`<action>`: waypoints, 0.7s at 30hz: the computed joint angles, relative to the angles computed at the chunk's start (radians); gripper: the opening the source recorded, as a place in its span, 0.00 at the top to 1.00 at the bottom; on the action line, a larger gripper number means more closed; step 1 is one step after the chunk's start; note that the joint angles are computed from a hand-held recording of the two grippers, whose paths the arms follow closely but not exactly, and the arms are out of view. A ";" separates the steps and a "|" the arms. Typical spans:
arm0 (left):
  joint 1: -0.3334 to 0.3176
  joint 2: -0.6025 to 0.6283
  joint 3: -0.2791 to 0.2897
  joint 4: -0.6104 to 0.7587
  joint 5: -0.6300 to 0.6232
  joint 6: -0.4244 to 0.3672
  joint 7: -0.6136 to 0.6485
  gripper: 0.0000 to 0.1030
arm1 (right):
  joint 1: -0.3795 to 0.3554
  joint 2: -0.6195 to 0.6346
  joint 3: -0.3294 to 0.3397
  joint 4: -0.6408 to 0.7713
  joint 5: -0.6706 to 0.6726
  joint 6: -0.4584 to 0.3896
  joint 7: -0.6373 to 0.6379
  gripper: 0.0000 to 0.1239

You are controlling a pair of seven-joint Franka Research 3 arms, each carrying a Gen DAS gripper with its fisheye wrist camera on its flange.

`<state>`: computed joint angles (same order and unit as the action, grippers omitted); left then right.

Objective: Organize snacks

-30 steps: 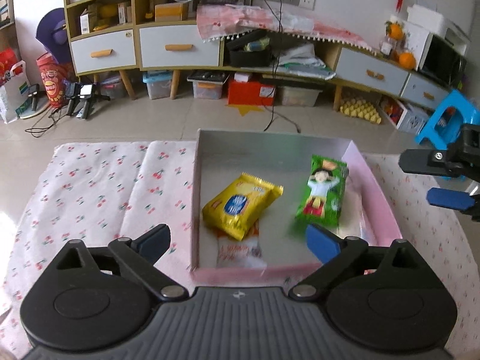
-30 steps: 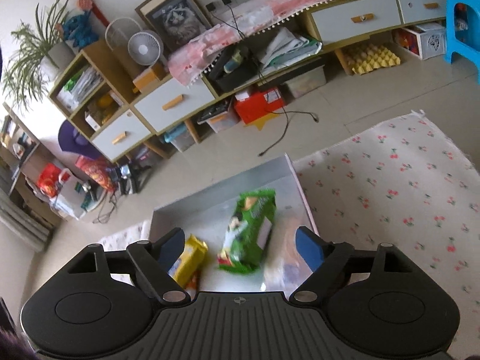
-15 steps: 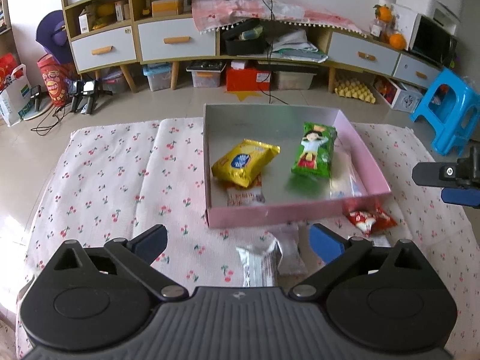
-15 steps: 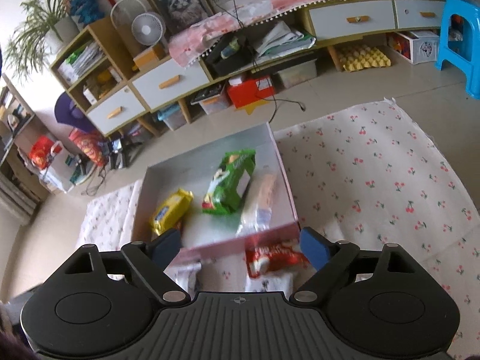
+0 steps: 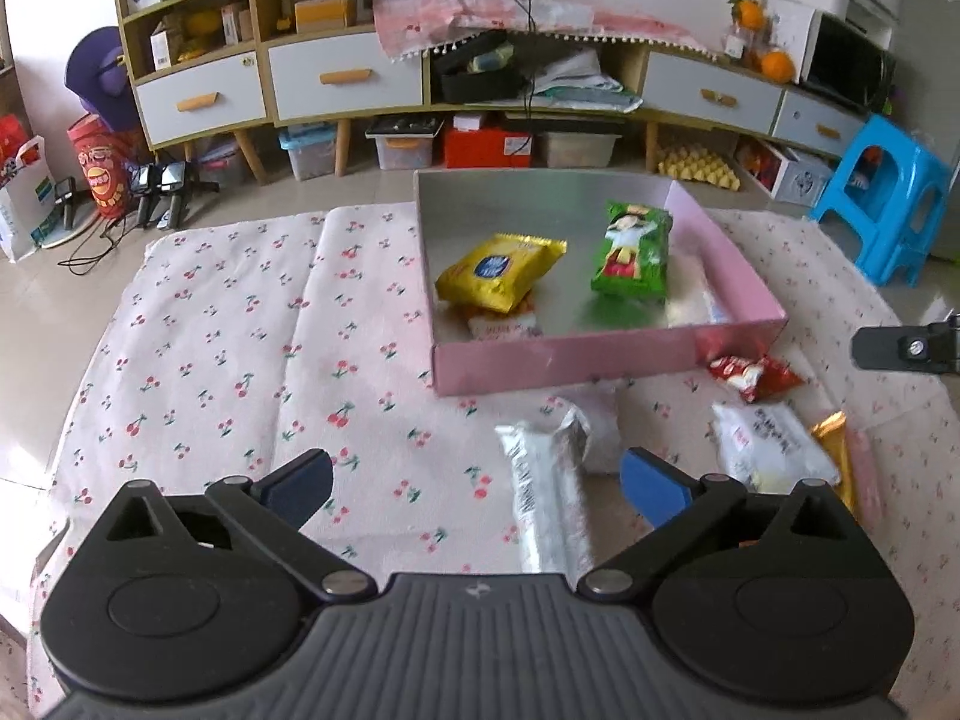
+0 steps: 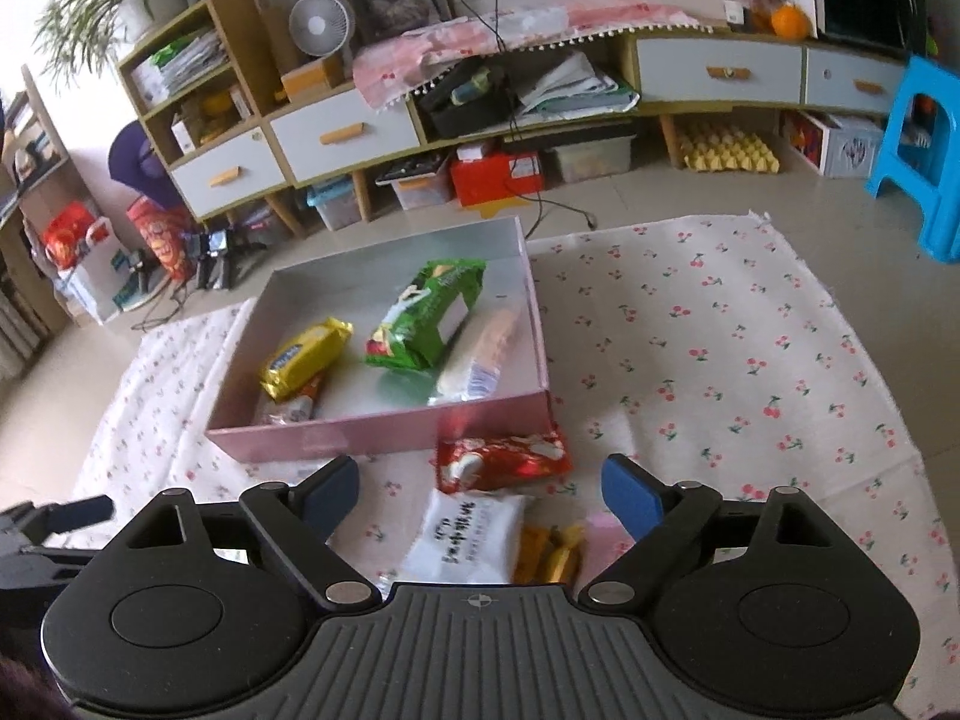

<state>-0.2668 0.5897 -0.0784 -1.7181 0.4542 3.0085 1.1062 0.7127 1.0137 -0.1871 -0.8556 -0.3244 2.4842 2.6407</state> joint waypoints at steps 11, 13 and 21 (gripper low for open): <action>0.024 -0.037 -0.003 -0.122 -0.006 0.074 0.016 0.01 | 0.056 -0.117 -0.022 -0.243 -0.128 0.073 -0.078 0.27; 0.015 -0.041 0.005 -0.145 -0.011 0.106 0.001 0.01 | 0.050 -0.126 -0.005 -0.272 -0.134 0.108 -0.125 0.27; 0.022 -0.021 -0.028 -0.165 -0.068 0.195 0.021 0.05 | 0.060 -0.079 -0.005 -0.231 -0.102 0.091 -0.193 0.27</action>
<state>-0.2453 0.5688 -0.1065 -1.8831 0.3860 3.2034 1.1274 0.7727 0.9342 -0.1922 -1.0866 -0.4262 2.5753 2.4472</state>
